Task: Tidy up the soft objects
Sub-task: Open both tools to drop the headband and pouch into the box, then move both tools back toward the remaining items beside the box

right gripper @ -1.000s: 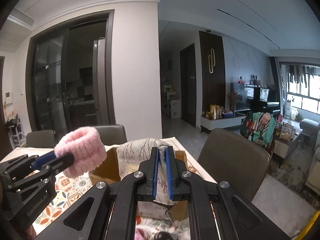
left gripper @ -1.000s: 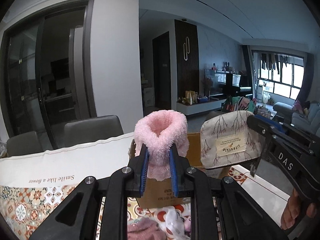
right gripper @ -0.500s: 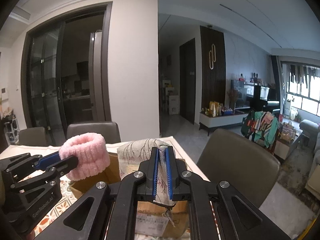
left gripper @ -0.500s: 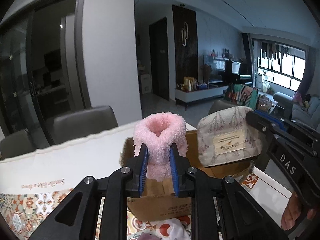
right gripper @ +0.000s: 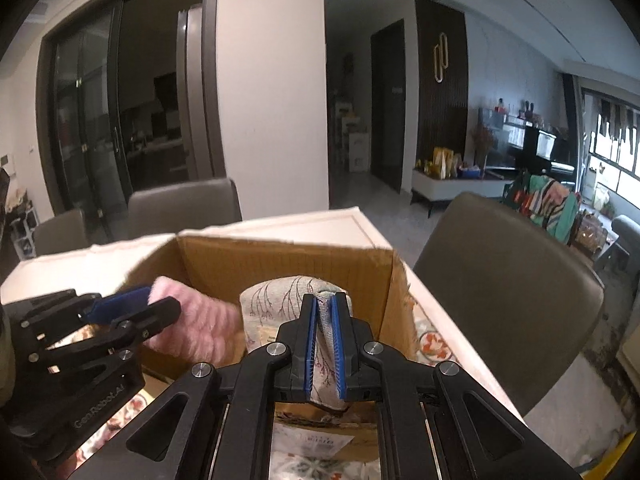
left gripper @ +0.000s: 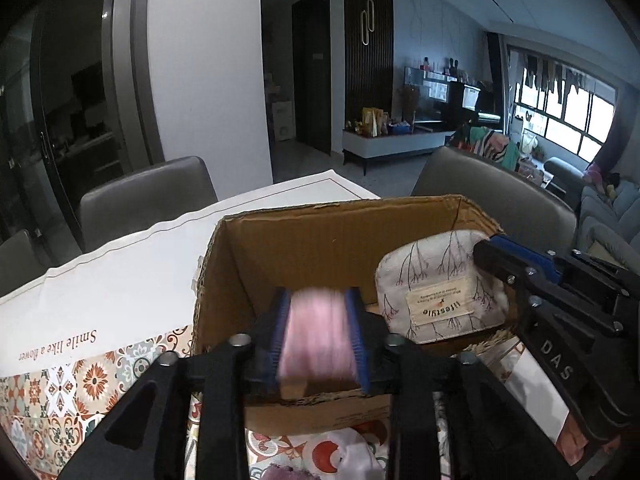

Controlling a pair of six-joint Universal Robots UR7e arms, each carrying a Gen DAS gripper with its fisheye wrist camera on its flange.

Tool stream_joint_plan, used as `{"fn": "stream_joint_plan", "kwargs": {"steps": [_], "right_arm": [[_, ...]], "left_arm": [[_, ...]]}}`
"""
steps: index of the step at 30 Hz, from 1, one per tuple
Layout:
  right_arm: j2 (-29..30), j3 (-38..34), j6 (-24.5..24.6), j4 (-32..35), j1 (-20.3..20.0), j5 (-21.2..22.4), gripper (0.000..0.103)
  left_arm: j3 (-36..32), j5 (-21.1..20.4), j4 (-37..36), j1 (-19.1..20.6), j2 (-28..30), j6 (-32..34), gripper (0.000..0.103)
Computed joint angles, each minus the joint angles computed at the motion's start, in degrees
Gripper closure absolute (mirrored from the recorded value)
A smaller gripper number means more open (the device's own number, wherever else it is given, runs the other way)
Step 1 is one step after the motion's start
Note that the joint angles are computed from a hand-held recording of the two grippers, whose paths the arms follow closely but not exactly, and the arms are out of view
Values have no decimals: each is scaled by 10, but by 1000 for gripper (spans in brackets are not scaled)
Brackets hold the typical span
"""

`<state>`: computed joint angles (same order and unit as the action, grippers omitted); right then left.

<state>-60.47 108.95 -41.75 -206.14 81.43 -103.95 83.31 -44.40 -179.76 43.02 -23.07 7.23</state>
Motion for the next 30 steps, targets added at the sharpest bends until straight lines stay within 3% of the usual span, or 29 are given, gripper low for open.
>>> {"fn": "stream_joint_plan", "kwargs": {"steps": [2,4,5,6,15,20,30], "right_arm": [[1,-1,-3,8,-2,-4,89],[-2,-3,1,22,-2,-3,74],[-3,-2,4,22,-2,-3,57],[-6,0,7,19,-3,0,50],[-31,32,16,-21,5,-6,49],[-53,60,34,-15,10,-7,49],[-99,139,23,-59,21,7,49]], "left_arm": [[5,5,-18,-2,2,6,50],[13,12,-34,-5,0,10,50],[14,15,-37,-6,-1,9,49],[17,19,-41,-8,-3,10,49],[67,85,-134,-36,-15,51,35],[104,119,-207,-56,-24,76,18],[184,154,-276,-96,-61,88,18]]}}
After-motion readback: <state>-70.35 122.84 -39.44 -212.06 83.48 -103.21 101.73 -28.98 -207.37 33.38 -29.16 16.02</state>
